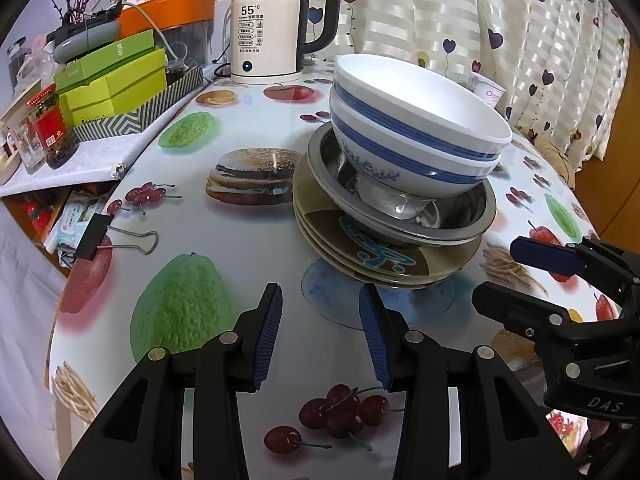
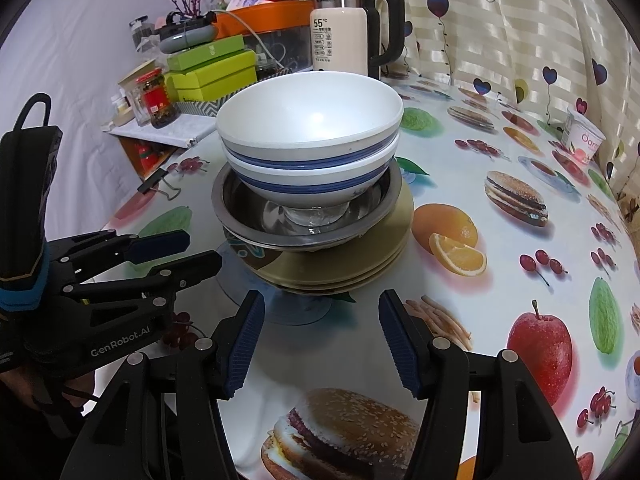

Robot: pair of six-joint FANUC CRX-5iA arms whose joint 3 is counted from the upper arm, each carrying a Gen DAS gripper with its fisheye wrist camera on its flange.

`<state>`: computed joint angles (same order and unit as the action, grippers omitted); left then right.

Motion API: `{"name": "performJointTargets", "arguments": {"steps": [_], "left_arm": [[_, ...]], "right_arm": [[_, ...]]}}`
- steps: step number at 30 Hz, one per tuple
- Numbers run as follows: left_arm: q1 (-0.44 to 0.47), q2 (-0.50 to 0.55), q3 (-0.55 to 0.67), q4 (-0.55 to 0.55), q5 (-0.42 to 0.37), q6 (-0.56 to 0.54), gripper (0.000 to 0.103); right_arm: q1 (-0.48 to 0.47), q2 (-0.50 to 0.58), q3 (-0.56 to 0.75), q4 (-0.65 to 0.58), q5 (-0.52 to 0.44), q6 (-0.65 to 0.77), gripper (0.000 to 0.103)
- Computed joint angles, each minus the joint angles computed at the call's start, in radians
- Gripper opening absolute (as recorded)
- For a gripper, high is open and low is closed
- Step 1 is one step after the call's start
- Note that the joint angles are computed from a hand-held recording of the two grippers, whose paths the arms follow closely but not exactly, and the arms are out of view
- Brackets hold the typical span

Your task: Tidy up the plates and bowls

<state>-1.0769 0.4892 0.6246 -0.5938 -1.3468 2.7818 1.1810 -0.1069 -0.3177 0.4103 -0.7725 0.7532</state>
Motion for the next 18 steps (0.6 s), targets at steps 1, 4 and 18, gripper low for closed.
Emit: {"name": "performJointTargets", "arguments": {"steps": [1, 4, 18], "left_arm": [[0.001, -0.001, -0.001, 0.002, 0.001, 0.001, 0.041], [0.002, 0.004, 0.006, 0.004, -0.011, -0.003, 0.041], [0.007, -0.005, -0.012, 0.015, 0.009, 0.003, 0.041]], "right_arm": [[-0.001, 0.001, 0.002, -0.001, -0.001, 0.002, 0.06], [-0.001, 0.001, 0.002, -0.003, -0.002, 0.002, 0.06], [-0.003, 0.006, 0.008, -0.01, -0.006, 0.011, 0.06]]}}
